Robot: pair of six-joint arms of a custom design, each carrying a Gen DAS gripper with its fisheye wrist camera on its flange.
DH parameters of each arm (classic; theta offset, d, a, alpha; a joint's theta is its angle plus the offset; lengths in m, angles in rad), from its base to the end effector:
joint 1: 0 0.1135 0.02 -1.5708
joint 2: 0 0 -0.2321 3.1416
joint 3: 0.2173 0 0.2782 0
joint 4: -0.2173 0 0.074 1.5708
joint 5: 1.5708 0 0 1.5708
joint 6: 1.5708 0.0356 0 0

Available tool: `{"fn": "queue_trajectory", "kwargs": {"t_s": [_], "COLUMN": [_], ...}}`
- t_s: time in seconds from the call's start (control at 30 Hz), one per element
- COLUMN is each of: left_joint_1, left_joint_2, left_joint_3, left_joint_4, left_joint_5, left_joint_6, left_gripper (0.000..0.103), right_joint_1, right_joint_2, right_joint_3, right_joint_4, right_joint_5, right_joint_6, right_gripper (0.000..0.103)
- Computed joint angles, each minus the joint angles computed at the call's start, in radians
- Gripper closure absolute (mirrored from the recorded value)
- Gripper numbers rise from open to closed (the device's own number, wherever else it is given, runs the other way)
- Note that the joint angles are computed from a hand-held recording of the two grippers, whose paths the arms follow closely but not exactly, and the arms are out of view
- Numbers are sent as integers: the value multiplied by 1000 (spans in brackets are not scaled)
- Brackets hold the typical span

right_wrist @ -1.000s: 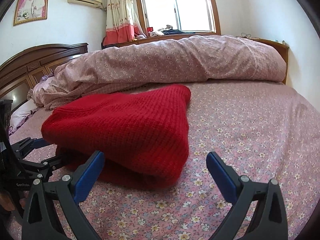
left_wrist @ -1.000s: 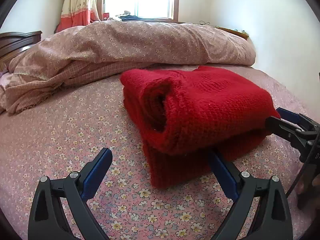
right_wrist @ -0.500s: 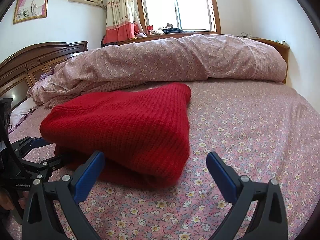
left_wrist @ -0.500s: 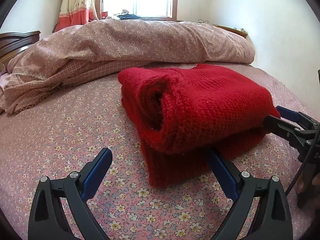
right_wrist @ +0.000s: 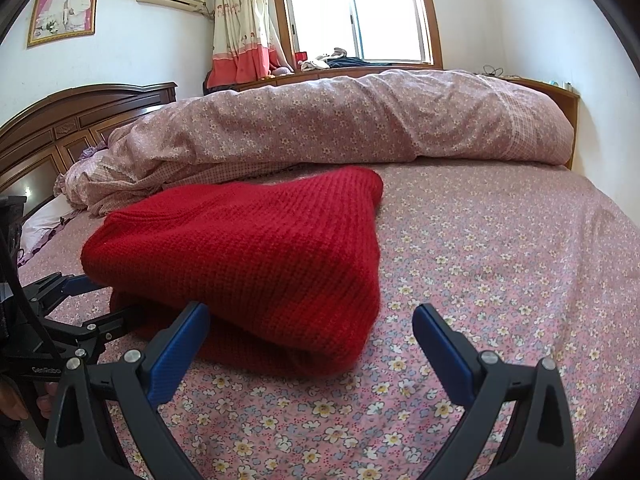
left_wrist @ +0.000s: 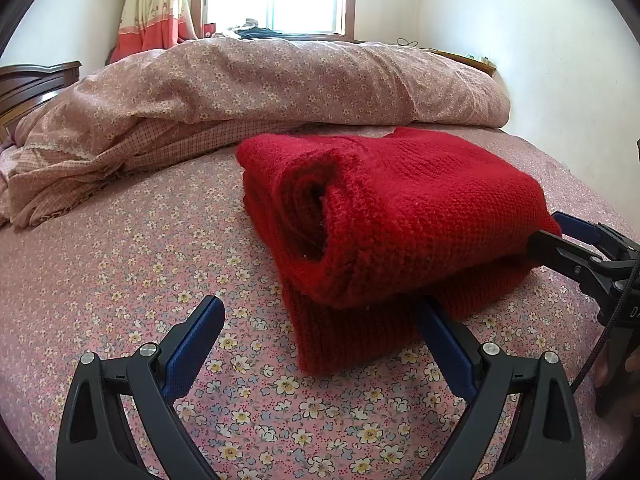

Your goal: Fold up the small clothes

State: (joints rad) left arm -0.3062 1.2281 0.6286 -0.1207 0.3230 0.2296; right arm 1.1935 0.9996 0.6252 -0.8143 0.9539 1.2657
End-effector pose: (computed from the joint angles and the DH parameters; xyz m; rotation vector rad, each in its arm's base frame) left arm 0.2647 -0.0955 0.1573 0.7634 2.1475 -0.4095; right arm 0.1024 0.1795 0.1775 0.2892 2.1178 0.0199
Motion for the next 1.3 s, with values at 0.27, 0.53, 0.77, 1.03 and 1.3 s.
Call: {"fn": "queue_trajectory", "kwargs": {"t_s": [0.27, 0.53, 0.77, 1.03, 1.3], "left_joint_1": [-5, -8, -5, -7, -5], "left_joint_2": [0, 0, 11, -10, -21], "left_joint_3": [-1, -4, 1, -15, -21], "left_joint_4": [0, 2, -1, 15, 7], "left_joint_5": [-3, -7, 1, -12, -10], "left_joint_6": [-4, -8, -7, -7, -5], "left_gripper": [10, 10, 10, 10, 10], "right_joint_1": [-1, 0, 0, 1, 2], "right_joint_2": [-2, 1, 1, 5, 18], "right_joint_3": [-2, 1, 1, -2, 4], "right_joint_4": [1, -1, -1, 4, 6], "right_joint_5": [-1, -1, -1, 3, 2], "right_joint_6": [-3, 0, 0, -4, -17], "right_gripper": [0, 0, 0, 0, 0]}}
